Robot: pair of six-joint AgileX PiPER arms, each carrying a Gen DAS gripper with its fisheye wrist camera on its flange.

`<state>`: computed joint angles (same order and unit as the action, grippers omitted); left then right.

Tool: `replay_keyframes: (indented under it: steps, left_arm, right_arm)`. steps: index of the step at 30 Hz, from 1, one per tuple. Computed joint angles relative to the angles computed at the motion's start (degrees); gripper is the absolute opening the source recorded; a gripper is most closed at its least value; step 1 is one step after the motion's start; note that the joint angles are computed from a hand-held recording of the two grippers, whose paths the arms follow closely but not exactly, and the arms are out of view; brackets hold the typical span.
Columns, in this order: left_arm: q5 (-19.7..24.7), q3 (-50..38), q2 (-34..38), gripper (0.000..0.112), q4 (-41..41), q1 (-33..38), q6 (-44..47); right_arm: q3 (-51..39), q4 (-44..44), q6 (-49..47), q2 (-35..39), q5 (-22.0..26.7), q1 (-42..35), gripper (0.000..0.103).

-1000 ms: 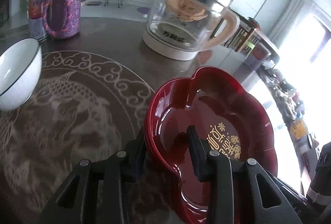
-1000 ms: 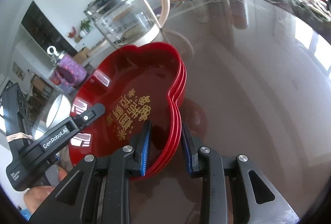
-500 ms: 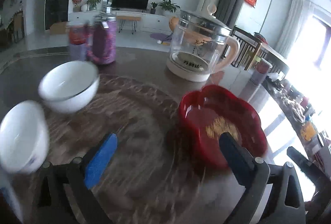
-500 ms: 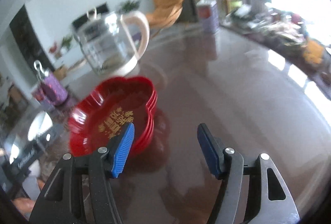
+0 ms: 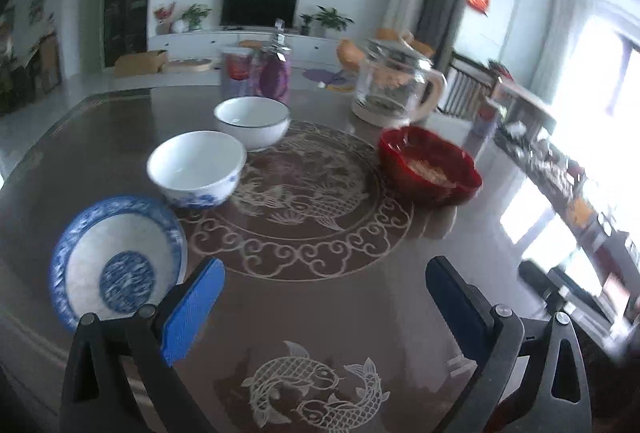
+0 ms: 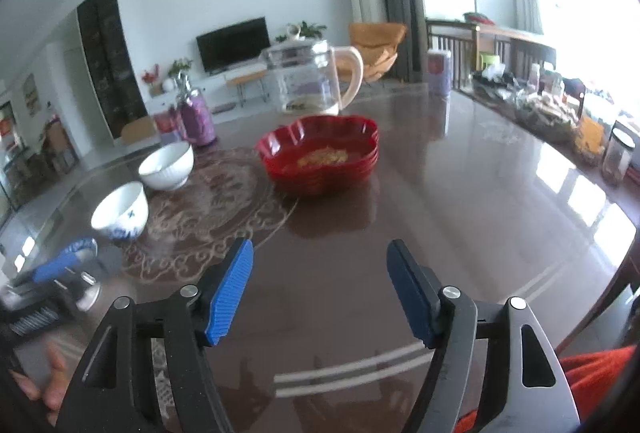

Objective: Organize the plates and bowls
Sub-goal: 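Move the right gripper toward the blue-and-white plate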

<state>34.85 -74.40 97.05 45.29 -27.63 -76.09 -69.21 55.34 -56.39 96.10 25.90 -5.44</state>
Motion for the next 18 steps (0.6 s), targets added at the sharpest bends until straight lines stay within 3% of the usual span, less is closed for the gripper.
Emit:
replay_keyframes:
  steps: [3,7,18]
  left_arm:
    - [0.5,1.5,-1.5,0.1,2.4,0.3,-4.2]
    - [-0.4,1.1,-1.0,0.1,-2.0,1.5,-1.8]
    - [0.2,1.7,-1.4,0.1,-3.0,0.9,-1.5]
  right_arm:
    - [3.0,4.4,-6.0,-1.9,-2.2,0.9,0.073]
    - [6.4,11.3,-15.7,-3.5,-4.9,2.3,0.073]
    - [5.7,8.4,-11.8,-2.2,-4.2,2.1,0.073]
